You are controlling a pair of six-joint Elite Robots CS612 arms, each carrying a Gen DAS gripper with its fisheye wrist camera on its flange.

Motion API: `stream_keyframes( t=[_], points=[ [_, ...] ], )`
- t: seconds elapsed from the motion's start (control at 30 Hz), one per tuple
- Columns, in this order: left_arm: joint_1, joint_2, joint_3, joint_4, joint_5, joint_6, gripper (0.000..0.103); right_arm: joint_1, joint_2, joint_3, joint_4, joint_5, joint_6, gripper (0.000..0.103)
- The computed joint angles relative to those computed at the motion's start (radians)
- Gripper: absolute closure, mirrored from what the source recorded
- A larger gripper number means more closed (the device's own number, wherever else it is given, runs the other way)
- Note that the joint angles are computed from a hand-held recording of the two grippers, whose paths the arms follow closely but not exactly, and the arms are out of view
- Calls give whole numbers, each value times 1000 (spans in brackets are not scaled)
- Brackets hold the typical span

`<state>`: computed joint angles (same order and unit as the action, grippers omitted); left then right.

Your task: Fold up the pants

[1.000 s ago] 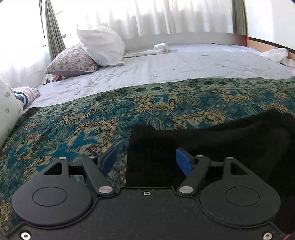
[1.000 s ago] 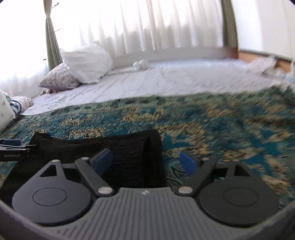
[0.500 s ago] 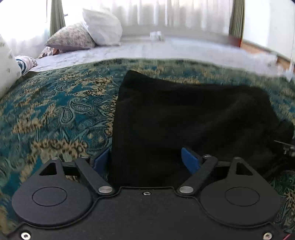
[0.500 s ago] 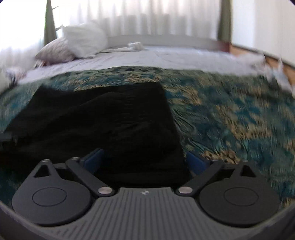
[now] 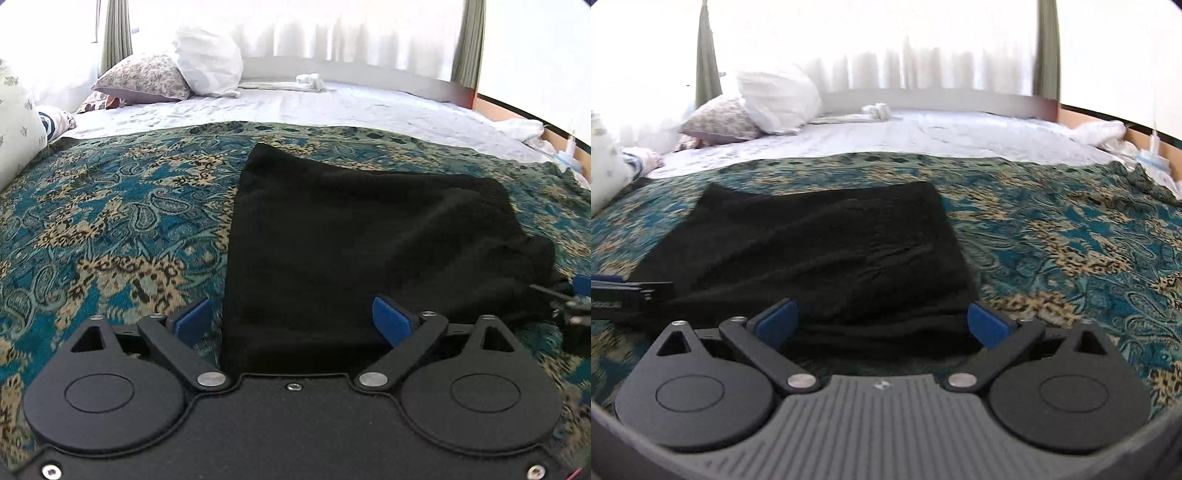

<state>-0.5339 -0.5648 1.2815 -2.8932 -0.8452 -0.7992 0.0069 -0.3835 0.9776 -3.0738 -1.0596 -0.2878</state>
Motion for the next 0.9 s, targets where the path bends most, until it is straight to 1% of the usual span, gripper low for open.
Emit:
stream_keyframes(
  t=[0.13,0.17,0.23,0.3,0.33,0.37,0.4,0.43,0.47,0.5,0.6,0.77,0.9],
  points=[
    [-17,-1,13,-12,18,-14,6,2,-19,46,-7,25,-26,0],
    [-20,1,13,-12,20,-12,5,4,-20,52,-11,21,-37,0],
    [-24,2,13,-4,22,-23,5,10,-20,60,-15,-10,-61,0],
    [-24,-1,18,-8,1,-41,0,14,-18,60,-7,-27,-69,0],
    [-24,-2,21,-9,-15,-47,0,15,-17,60,-5,-31,-75,0],
    [-26,-2,20,6,-11,-45,0,16,-17,63,-8,-33,-82,0],
    [-29,3,11,35,4,-31,0,17,-16,65,-13,-36,-90,0],
    [-34,10,2,54,25,1,0,18,-16,67,-18,-39,-95,0],
    [-40,17,-3,53,51,23,0,19,-15,67,-24,-42,-98,0],
    [-42,20,-5,49,64,24,0,20,-14,71,-35,-45,-100,0],
    [-37,19,-6,52,42,-8,0,19,-12,78,-64,-43,-97,0],
    [-40,25,-13,63,59,0,0,18,-10,79,-73,-35,-90,0],
    [-36,20,-16,85,43,-23,0,18,-11,84,-86,-37,-91,0]
  ],
)
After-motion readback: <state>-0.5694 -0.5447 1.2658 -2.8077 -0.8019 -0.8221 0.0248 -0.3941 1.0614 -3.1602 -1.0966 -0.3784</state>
